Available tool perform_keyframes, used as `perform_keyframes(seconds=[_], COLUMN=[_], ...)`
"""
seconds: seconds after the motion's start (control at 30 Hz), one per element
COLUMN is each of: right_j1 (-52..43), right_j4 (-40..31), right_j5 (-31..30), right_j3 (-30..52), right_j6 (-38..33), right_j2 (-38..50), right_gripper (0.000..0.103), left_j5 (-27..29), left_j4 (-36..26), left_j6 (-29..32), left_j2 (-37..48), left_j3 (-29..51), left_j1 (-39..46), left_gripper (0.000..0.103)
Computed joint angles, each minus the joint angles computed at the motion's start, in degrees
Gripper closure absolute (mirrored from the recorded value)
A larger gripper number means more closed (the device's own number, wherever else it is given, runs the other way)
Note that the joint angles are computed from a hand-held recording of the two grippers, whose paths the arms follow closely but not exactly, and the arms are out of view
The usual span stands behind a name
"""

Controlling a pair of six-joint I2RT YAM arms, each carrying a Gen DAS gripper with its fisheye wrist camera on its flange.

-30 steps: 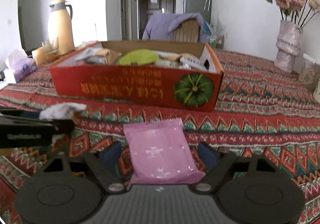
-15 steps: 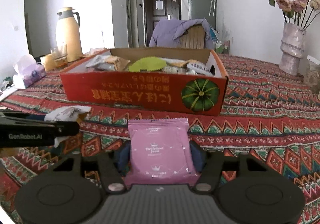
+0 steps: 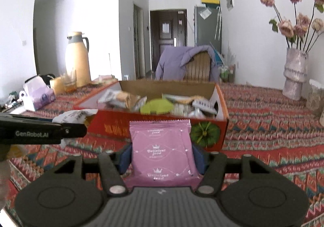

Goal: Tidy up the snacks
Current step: 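Carry both packets over the box and open both tools to drop them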

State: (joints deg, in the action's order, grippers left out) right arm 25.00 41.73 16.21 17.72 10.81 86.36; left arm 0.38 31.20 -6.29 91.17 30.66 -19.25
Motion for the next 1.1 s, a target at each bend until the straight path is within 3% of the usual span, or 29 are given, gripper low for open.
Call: perform_keyframes(seconds=[0.33,0.6,1.1], right_j1=[-3.73,-8.24,-12.91], right_j4=[0.85,-1.02,-12.8], right_j5=[-1.65,-4.18,-7.21], right_j3=[4.98,14.05,38.89], right_j6=[-2.13,-2.55,-0.58], right_j2=[0.28,5.83,23.29], right_gripper=[0.042,0.042,0.042], left_j5=[0.53,-0.3,-6.16], left_j4=[-0.57,-1.35,-14.91], left_j6=[-0.23,-0.02,-0.13], left_j2=[2.26,7.91,26.79], left_j3=[6.87,15.33,43.52], left_j1=[-0.2,0.07,1.05], left_gripper=[0.049,0.049,0.048])
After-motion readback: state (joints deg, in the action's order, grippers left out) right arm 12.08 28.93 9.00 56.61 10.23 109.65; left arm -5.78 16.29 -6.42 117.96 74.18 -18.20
